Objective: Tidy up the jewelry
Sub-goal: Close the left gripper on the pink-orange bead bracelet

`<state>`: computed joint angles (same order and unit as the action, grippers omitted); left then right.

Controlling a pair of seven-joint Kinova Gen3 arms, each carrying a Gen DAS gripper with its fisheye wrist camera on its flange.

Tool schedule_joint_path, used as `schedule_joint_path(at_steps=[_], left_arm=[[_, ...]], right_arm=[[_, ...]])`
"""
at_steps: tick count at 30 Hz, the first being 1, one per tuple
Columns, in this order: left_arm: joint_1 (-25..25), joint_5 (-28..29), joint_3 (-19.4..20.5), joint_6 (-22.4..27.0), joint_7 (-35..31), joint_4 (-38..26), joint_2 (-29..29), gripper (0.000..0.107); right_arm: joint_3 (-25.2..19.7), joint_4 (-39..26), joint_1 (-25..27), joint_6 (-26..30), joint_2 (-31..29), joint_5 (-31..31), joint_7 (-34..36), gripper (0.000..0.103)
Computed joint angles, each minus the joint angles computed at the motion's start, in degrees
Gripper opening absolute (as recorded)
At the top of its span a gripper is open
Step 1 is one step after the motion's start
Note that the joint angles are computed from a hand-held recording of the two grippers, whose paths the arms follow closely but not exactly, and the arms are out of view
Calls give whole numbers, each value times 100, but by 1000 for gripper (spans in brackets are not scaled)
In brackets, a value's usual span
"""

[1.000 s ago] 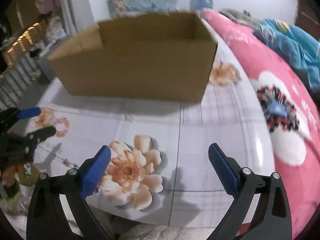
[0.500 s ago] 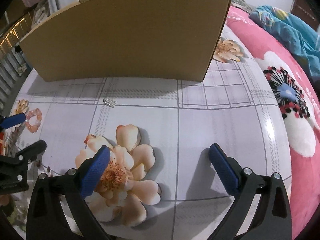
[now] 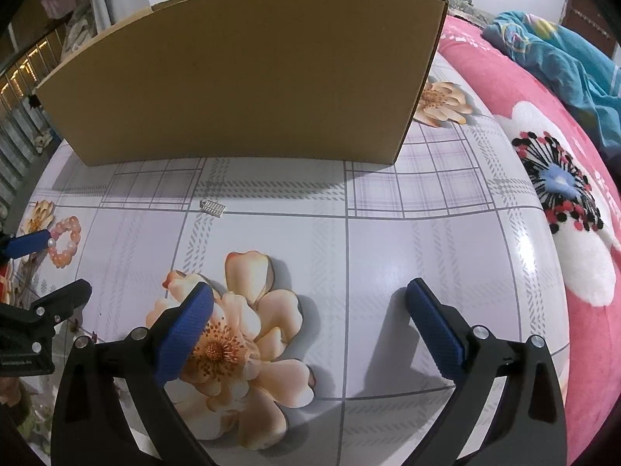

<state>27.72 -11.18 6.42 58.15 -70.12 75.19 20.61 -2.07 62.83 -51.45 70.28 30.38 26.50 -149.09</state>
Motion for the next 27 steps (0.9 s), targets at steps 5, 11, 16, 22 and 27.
schedule_joint_path(at_steps=[5,11,16,22,27], left_arm=[[-168,158,15,-349,-129,276,-144,90],[-653,580,78,-1124,-658,984,-568,66],[-541,234,55,-1117,-744,1045,-628,53],[-507,282,127,-978,-928,888,-562,39],[-369,115,94,-842,-891,783,-507,39]], right_arm=[[-19,-26,11,26,9,-20,40,97],[-22,-220,93,140,83,-155,213,97],[34,-170,40,51,73,-82,161,97],[12,-77,49,-61,34,-42,205,97],[6,54,51,-205,-23,5,238,97]])
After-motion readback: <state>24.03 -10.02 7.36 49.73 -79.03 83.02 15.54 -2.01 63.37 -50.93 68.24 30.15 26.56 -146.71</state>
